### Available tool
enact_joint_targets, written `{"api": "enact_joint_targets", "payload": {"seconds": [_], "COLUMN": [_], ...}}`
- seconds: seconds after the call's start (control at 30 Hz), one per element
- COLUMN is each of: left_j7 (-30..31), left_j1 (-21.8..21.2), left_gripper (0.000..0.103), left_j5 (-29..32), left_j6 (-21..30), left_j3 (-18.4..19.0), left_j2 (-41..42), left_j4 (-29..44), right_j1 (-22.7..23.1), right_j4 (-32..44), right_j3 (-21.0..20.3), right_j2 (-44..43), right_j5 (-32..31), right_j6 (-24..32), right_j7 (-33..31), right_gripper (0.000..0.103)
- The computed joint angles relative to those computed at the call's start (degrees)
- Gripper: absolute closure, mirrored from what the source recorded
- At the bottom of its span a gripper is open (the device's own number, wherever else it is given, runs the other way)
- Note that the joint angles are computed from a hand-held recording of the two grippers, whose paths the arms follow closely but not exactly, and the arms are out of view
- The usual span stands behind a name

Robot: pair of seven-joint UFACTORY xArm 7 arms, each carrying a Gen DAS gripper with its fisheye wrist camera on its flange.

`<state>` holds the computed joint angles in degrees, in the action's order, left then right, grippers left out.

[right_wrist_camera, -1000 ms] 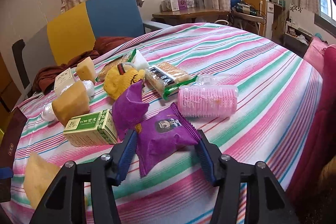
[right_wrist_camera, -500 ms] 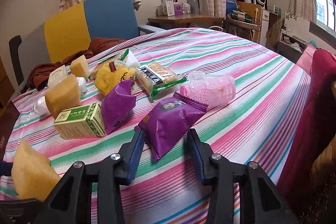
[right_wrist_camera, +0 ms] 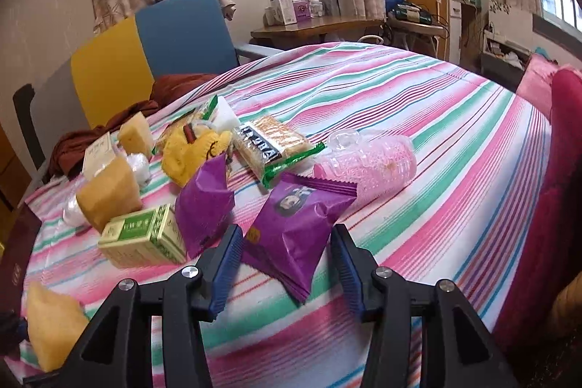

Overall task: Organize objects
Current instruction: 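Grasp the yellow sponge with the left tool while the right tool grasps the purple packet, then carry sponge and purple packet into the gold tray and open both tools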

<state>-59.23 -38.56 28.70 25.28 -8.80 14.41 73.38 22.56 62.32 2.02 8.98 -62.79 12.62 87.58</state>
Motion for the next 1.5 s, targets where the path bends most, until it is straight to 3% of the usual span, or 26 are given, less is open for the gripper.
{"api": "enact_joint_targets", "payload": {"seconds": [0.1, 0.17, 0.37, 0.6, 0.8, 0.97, 1.17, 1.33, 1.5], "left_j7": [-2.32, -3.6, -6.95, -11.67, -16.6, -17.78, -16.23, -13.01, -7.57], "left_j1": [0.27, 0.71, 2.12, 4.57, 9.18, 13.56, 18.43, 22.32, 26.56], "left_gripper": [0.029, 0.029, 0.029, 0.029, 0.029, 0.029, 0.029, 0.029, 0.029], "left_j5": [0.84, 1.66, 4.6, 8.61, 12.08, 10.42, 5.39, 0.15, -4.36], "left_j6": [-1.25, -1.9, -3.24, -5.13, -6.21, -4.29, -1.04, 2.26, 5.62], "left_j3": [0.66, 0.54, -0.5, -2.39, -5.34, -7.4, -7.76, -6.63, -4.56], "left_j2": [-1.89, -3.31, -6.29, -11.77, -19.23, -26.79, -37.55, -46.34, -51.69], "left_j4": [-2.5, -4.13, -7.74, -13.07, -18.86, -24.52, -32.44, -38.76, -42.64], "right_j1": [0.16, 0.32, 1.02, 0.78, 1.05, 2.88, 7.99, 11.31, 13.94], "right_j4": [0.93, 1.17, -0.97, -4.23, -4.96, -2.32, 6.45, 17.81, 35.24], "right_j3": [-0.16, -0.03, 0.75, 4.52, 7.26, 9.75, 10.94, 14.4, 20.43], "right_j2": [0.7, 0.96, -1.26, -5.33, -7.47, -6.98, -1.11, 7.23, 19.68], "right_j5": [0.82, 1.43, 1.0, 4.24, 6.06, 7.21, 13.63, 23.64, 34.47], "right_j6": [0.54, 0.44, 1.83, 4.03, 3.02, 1.77, 0.14, 0.2, 8.36], "right_j7": [0.56, -0.33, -0.45, -4.01, -6.28, -9.07, -18.41, -32.99, -49.53], "right_gripper": [0.057, 0.066, 0.067, 0.069, 0.069, 0.069, 0.069, 0.069, 0.069]}}
